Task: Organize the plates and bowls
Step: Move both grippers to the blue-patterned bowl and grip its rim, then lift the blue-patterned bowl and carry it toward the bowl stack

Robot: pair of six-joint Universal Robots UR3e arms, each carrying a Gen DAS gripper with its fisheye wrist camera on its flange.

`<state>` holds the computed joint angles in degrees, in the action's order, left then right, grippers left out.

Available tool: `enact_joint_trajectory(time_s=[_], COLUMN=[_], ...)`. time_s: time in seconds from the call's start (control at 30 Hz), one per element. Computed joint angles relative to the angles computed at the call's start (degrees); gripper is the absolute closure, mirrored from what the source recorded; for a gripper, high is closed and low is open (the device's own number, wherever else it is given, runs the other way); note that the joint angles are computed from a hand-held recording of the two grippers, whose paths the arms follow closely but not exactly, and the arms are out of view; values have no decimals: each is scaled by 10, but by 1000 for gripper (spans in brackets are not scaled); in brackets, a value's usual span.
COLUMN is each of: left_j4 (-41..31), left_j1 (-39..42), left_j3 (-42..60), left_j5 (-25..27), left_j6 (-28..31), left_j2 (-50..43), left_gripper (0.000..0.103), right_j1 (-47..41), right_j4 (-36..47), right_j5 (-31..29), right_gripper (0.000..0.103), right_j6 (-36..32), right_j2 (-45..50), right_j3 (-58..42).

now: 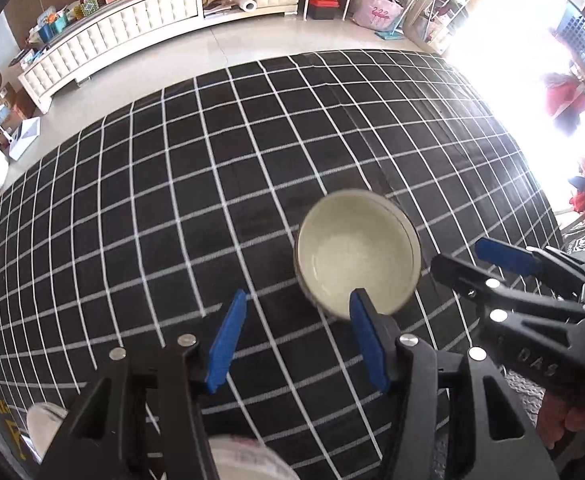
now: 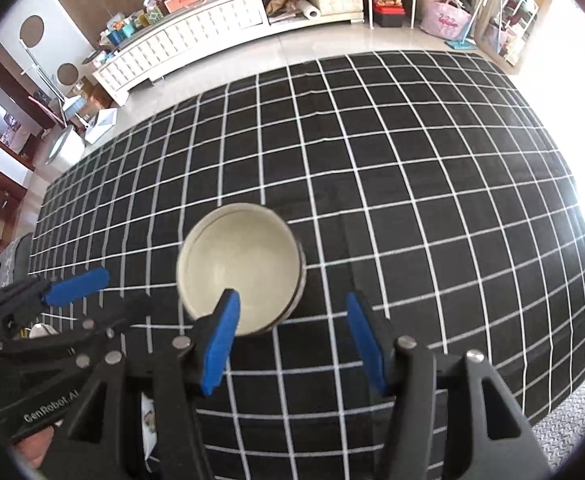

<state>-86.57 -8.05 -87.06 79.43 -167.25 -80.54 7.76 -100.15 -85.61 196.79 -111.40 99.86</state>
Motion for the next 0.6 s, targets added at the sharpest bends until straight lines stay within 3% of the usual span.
enact_joint_trajectory(time_s=[0.07,0.13,0.37,0.5,0.6], left_j4=[16,32,85,112,130], left_j1=[-10,-21,-43,-49,-46], left_j3=[3,1,-22,-53,-76], left_j5=[3,9,26,32,33], left_j6=[-4,-9,-21,-21,-21], left_j2=[-22,-44,-95,-97,-86], left_gripper=[57,66,78,90,92], right_j1=[-6,-11,-25,-26,-5], right_j4=[-13,-28,-61,-74,-73], right_j5=[3,6,28,37,12], right_gripper=[45,57,76,91,93], right_j6=[-7,-13,-41,-49,-52], right_j2=[7,15,34,30,37], right_j3=[9,20,48,61,52])
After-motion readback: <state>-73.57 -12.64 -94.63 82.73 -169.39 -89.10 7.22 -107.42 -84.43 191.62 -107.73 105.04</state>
